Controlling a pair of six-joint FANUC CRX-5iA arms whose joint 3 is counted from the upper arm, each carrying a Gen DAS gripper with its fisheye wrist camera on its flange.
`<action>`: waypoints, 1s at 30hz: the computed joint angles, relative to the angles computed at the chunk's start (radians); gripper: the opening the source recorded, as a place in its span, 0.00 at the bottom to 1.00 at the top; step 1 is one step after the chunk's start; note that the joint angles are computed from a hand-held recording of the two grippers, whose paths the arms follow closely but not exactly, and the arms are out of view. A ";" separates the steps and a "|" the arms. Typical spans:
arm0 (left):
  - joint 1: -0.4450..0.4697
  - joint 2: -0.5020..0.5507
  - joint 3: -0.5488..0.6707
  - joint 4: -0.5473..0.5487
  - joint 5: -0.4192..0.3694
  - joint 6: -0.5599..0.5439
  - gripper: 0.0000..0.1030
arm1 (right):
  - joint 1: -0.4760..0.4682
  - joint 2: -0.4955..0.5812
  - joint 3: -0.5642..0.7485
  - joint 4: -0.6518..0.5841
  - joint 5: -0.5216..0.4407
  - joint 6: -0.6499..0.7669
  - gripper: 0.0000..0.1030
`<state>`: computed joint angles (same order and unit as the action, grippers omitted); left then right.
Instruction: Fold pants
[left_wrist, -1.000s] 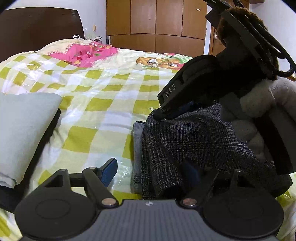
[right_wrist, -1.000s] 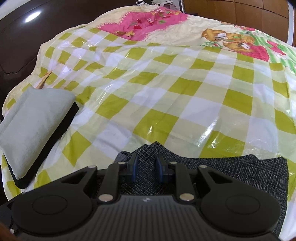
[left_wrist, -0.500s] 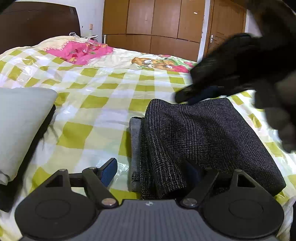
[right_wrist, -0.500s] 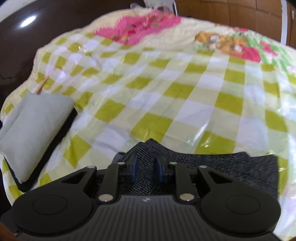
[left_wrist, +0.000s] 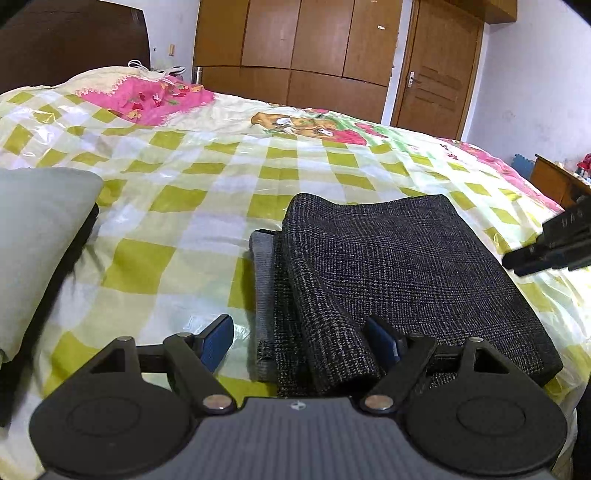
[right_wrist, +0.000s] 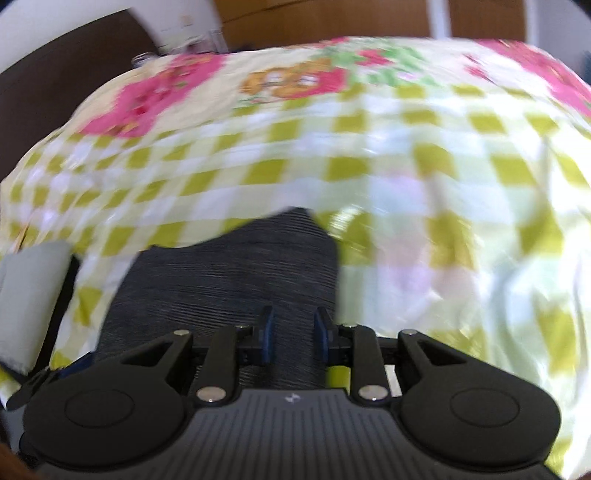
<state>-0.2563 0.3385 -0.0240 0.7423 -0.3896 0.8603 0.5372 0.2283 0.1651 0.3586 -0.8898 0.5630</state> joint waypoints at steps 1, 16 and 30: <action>0.000 0.000 0.000 0.001 0.000 -0.002 0.88 | -0.007 -0.004 -0.004 -0.011 -0.011 -0.016 0.24; 0.000 0.007 0.056 -0.130 -0.038 0.087 0.88 | -0.019 -0.050 -0.084 -0.041 0.011 -0.070 0.32; 0.038 0.001 0.105 -0.074 -0.115 0.081 0.87 | -0.066 -0.151 -0.209 -0.147 0.173 -0.033 0.44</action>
